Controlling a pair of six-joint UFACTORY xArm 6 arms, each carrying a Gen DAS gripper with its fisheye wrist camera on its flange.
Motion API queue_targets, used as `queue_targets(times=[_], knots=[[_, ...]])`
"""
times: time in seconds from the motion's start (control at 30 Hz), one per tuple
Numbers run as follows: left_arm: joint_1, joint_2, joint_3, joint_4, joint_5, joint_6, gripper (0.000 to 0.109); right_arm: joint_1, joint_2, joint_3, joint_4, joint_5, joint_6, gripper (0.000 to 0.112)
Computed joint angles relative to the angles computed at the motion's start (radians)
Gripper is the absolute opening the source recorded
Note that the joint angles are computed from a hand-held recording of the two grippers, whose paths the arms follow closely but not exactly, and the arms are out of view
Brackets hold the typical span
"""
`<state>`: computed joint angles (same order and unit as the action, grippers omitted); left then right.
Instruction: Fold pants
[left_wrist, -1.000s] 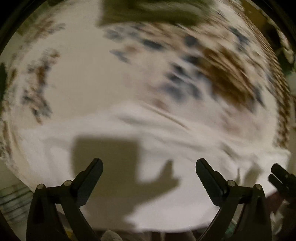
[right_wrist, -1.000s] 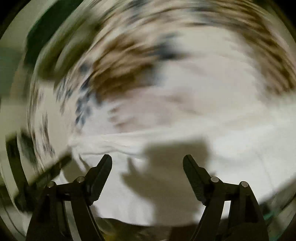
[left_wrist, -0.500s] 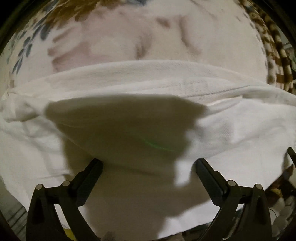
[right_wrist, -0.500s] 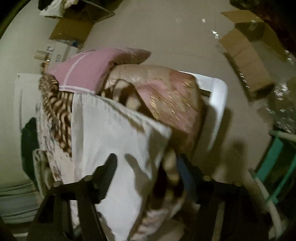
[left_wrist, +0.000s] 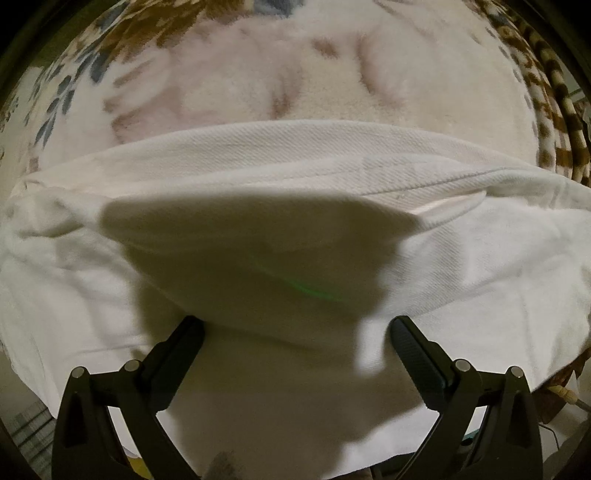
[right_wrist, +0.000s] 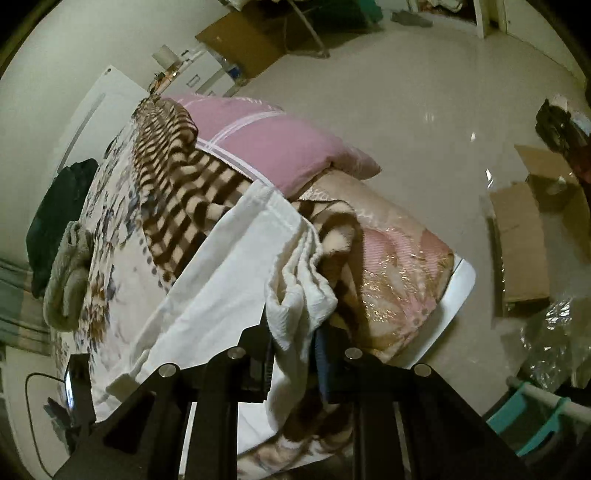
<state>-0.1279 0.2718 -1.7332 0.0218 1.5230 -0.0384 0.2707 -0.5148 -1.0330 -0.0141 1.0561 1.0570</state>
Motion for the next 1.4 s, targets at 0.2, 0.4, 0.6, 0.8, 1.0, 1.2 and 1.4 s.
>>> queue_targets(times=[0.2, 0.4, 0.6, 0.8, 1.0, 1.2, 1.4], knots=[[-0.005, -0.010, 0.011, 0.004, 0.000, -0.006, 0.103, 0.068, 0.018, -0.075, -0.113, 0.054, 0.044, 0.023], [-0.005, -0.011, 0.000, 0.002, 0.015, -0.005, 0.103, 0.109, 0.024, -0.076, -0.086, 0.028, 0.043, 0.023], [-0.005, -0.026, 0.013, 0.002, -0.001, -0.012, 0.103, -0.015, -0.035, 0.167, 0.222, -0.204, 0.006, 0.031], [-0.006, -0.055, 0.052, 0.004, -0.047, -0.018, 0.103, -0.013, -0.072, 0.307, 0.374, -0.437, -0.070, 0.042], [0.021, 0.011, -0.091, -0.040, 0.065, -0.008, 0.103, 0.044, 0.012, 0.107, 0.146, -0.240, 0.017, 0.005], [0.120, 0.029, -0.269, -0.126, 0.142, -0.001, 0.103, 0.151, 0.157, -0.202, 0.056, -0.103, 0.042, 0.005], [0.335, 0.046, -0.434, -0.220, 0.235, 0.037, 0.103, 0.357, 0.487, -0.683, -0.039, 0.068, 0.038, 0.005]])
